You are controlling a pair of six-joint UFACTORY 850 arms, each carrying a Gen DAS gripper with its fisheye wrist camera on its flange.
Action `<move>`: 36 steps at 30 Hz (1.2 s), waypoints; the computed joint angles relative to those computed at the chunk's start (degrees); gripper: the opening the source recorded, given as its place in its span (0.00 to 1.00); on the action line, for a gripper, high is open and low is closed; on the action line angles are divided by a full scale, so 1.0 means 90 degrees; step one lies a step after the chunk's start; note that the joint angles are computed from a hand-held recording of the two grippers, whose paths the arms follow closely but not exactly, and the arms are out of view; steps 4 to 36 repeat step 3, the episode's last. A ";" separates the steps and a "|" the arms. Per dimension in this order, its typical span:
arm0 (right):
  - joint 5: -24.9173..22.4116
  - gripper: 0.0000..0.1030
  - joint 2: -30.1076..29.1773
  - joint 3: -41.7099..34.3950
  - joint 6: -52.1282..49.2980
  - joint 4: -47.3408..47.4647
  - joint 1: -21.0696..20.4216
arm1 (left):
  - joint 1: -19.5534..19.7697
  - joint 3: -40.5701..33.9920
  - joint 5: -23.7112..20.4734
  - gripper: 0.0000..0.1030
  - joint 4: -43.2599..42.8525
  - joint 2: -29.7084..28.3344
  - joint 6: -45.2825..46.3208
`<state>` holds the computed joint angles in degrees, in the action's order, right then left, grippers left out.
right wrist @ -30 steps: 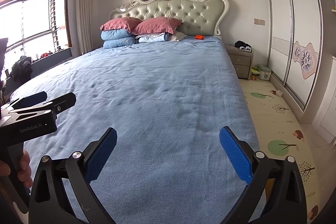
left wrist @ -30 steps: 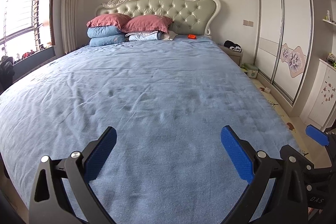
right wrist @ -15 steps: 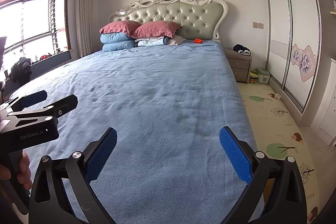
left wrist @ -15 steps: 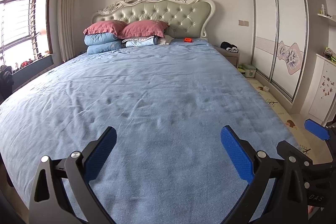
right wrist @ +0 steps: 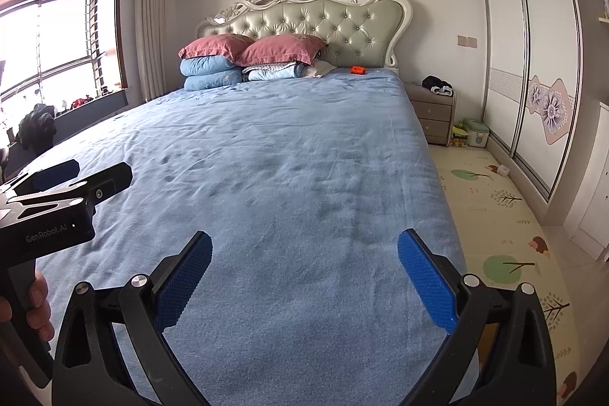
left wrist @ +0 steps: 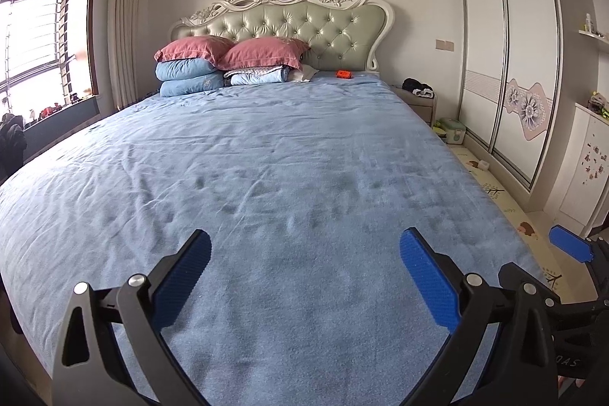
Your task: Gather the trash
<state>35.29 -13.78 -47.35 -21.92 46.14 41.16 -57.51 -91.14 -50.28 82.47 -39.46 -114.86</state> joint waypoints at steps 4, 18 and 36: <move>-0.0005 0.92 -0.0011 -0.0007 -0.0026 0.0015 0.0007 | 0.0008 0.0000 0.0040 0.96 0.0002 0.0007 0.0042; -0.0005 0.92 -0.0011 -0.0007 -0.0026 0.0015 0.0007 | 0.0008 0.0000 0.0040 0.96 0.0002 0.0007 0.0042; -0.0005 0.92 -0.0011 -0.0007 -0.0026 0.0015 0.0007 | 0.0008 0.0000 0.0040 0.96 0.0002 0.0007 0.0042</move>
